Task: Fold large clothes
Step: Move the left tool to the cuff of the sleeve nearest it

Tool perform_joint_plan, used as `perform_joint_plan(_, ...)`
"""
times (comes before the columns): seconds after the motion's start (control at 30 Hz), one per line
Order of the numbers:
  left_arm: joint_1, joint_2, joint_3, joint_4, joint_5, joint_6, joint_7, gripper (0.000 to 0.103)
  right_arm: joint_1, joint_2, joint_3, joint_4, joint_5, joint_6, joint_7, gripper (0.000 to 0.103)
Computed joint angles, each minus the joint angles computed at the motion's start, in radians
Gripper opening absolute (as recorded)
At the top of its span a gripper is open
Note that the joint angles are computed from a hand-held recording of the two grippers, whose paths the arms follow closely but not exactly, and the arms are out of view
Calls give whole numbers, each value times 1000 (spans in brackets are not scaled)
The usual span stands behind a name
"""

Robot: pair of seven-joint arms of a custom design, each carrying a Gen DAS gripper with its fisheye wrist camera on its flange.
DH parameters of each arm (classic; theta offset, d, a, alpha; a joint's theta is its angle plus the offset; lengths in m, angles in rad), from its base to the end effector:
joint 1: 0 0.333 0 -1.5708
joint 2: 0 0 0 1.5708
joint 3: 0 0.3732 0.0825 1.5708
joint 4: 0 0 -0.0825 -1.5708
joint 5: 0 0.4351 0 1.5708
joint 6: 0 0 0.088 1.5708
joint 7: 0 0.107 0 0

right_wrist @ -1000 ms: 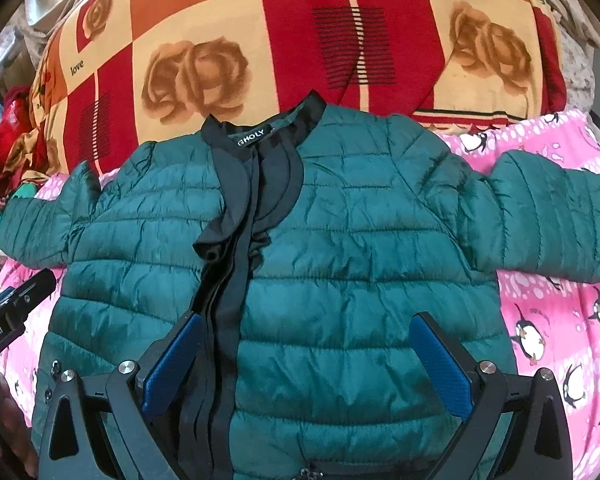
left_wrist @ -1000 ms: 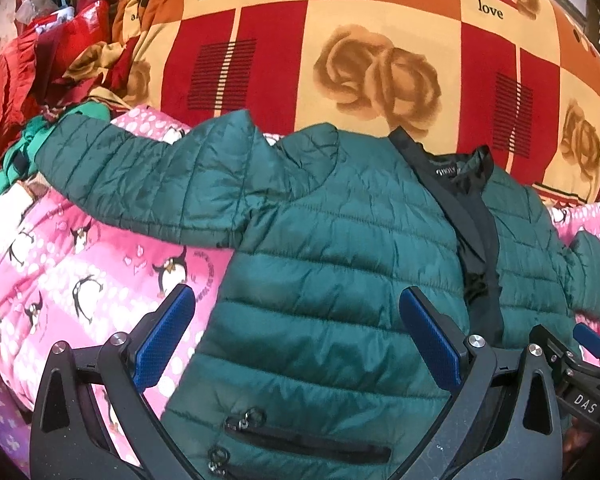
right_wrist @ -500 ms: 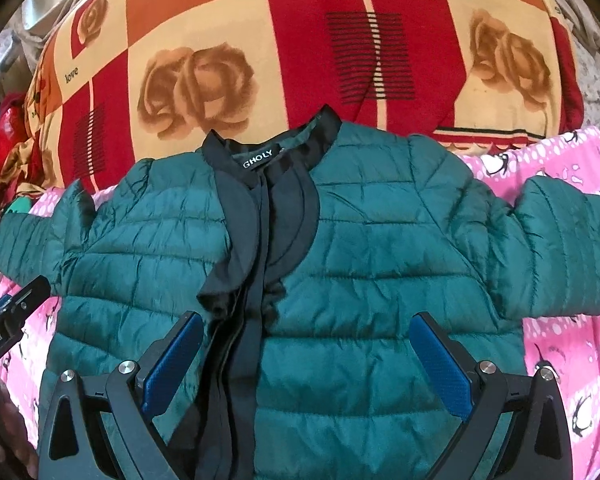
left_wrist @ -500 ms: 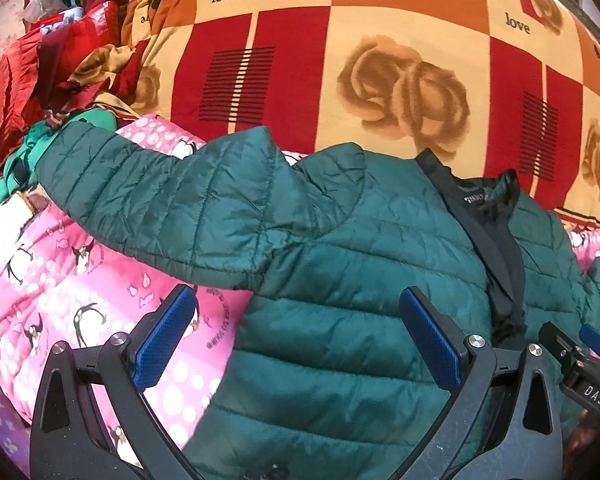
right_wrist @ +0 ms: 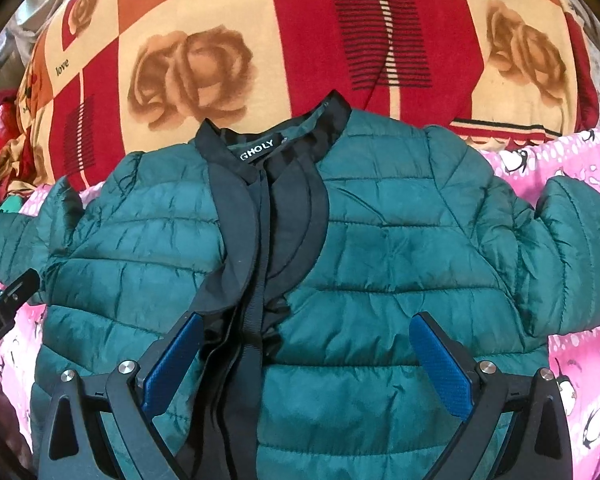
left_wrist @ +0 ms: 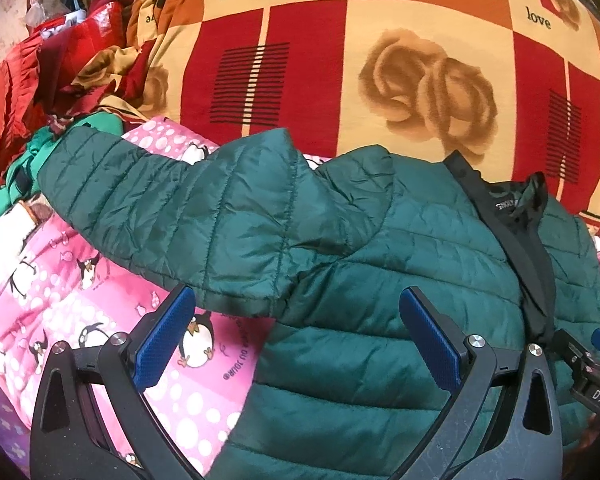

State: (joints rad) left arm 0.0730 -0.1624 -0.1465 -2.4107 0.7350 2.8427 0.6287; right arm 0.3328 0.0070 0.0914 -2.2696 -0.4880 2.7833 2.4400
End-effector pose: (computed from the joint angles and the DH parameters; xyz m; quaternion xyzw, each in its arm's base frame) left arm 0.5322 -0.0764 0.4544 -0.7330 0.5878 -0.2003 0.2778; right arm 0.5338 0.2641 0.4314 -0.6685 0.6890 -0.1707 0.2218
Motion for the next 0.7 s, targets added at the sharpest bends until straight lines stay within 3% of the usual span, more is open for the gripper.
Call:
perform_joint_plan(0.23,21,7,9,8,43,-10,-29,102,6,14,-4,9,-3,-5,-13,103)
perform_joint_plan(0.47,51,15,55,12,-29,-13,1,102,16,13,-5,12,-20,5,-17,103)
perform_joint_plan(0.7,134,30,100,36,-62,-23,-35,102,17,10,-3,5,3,8,-40,103)
